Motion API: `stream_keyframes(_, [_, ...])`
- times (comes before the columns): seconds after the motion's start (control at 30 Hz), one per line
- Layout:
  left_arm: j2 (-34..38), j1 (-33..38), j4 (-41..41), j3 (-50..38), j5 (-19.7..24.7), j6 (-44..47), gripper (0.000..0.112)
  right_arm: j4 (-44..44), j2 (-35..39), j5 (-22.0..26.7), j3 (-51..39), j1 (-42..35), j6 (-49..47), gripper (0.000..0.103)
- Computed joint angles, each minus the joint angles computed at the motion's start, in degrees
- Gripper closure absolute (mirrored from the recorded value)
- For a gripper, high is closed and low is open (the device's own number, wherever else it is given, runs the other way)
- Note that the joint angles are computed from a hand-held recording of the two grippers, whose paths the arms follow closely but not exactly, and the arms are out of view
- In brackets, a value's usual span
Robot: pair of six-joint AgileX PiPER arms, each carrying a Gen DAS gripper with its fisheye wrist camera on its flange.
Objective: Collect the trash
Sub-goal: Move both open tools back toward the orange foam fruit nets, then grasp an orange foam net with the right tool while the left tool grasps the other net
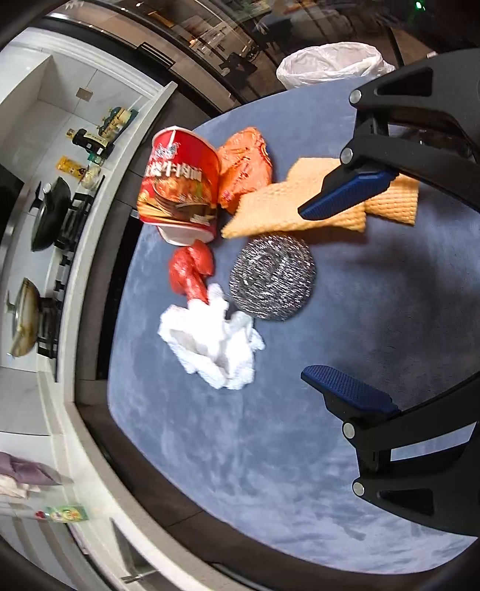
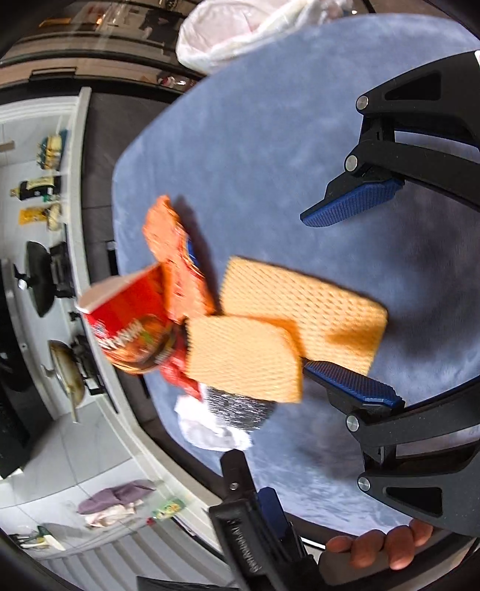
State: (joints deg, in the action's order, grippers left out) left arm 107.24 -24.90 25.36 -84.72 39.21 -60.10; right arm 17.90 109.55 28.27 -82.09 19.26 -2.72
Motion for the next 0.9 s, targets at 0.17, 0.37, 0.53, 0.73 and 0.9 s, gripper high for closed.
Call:
stream_keyframes(0.17, [0.38, 0.39, -1.92, 1.38, -1.60, 0.54, 0.035, -0.21, 2.62, 0.63, -1.51, 1.48, 1.26, 0.031])
stream_keyframes(0.37, [1.36, 0.41, -3.05, 0.84, -2.12, 1.29, 0.035, -1.74, 5.04, 1.21, -3.19, 2.61, 3.13, 0.041])
stream_keyframes(0.53, [3.17, -0.42, -4.37, -1.23, -1.69, 3.26, 0.035, -0.92, 4.47, 0.73, -1.90, 1.90, 1.61, 0.064])
stream_keyframes(0.73, [6.87, -1.19, -10.89, -4.84, -2.36, 8.95, 0.035, 2.94, 2.64, 2.04, -0.08, -0.66, -2.17, 0.085])
stream_keyframes(0.9, [10.84, -2.66, -12.62, -10.18, -1.00, 10.99, 0.035, 8.43, 2.03, 2.14, 1.77, -2.63, -6.64, 0.085])
